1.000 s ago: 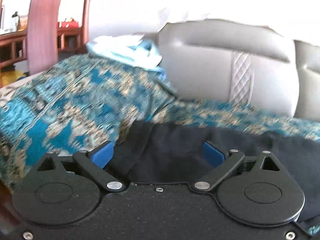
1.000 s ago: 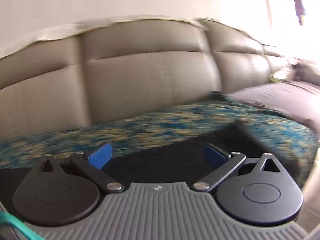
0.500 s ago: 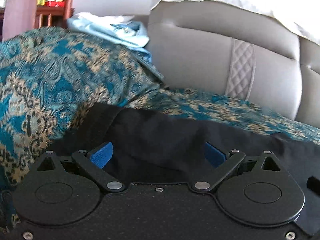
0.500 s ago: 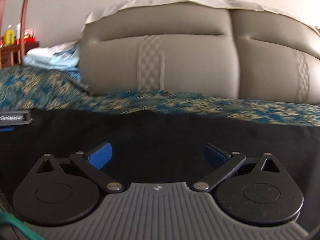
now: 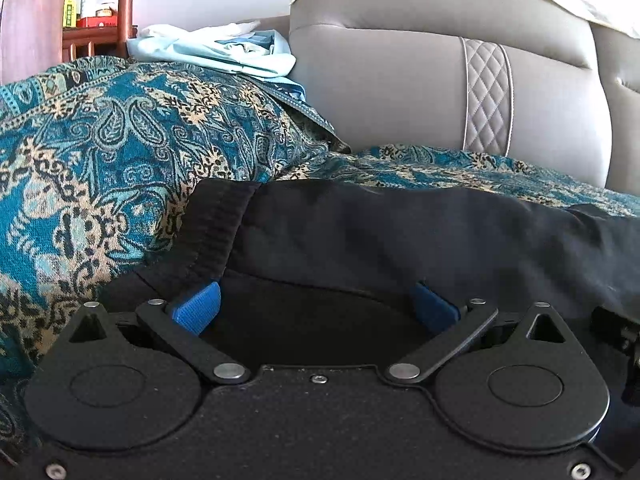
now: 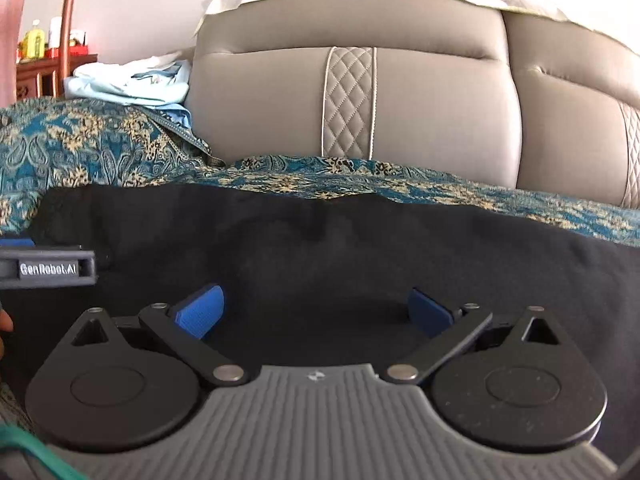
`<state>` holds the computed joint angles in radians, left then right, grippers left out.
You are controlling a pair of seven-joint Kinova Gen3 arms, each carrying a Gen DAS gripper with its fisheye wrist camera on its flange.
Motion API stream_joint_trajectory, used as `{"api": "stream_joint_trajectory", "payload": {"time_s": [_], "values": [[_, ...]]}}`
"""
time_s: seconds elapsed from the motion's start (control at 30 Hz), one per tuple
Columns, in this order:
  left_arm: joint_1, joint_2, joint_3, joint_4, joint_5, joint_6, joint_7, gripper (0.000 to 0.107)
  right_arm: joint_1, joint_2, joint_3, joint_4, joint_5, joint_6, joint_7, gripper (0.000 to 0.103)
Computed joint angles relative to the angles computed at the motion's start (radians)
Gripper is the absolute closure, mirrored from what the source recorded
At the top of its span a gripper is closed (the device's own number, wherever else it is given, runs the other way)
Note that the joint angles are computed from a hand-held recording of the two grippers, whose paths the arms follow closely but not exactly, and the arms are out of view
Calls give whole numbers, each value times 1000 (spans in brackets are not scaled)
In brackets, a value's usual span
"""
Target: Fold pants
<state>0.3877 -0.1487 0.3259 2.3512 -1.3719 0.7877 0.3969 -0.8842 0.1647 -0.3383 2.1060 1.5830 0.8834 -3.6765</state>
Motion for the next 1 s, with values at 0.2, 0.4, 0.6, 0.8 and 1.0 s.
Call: {"api": "stream_joint_trajectory", "payload": {"time_s": [0.2, 0.4, 0.6, 0.8, 1.0], "values": [[4, 5, 4, 10, -29, 7, 33, 5, -9, 10, 1, -19, -29, 7, 70, 0], [10, 6, -2, 34, -83, 2, 94, 5, 1, 1, 11, -41, -79, -31, 165, 0], [34, 21, -2, 37, -92, 34, 111, 4, 5, -3, 13, -20, -41, -47, 129, 0], [38, 6, -15, 48, -101, 20, 109, 5, 25, -21, 13, -7, -31, -89, 145, 0], [43, 12, -11, 52, -117, 29, 130, 5, 110, -112, 28, 61, -22, -250, 210, 0]]}}
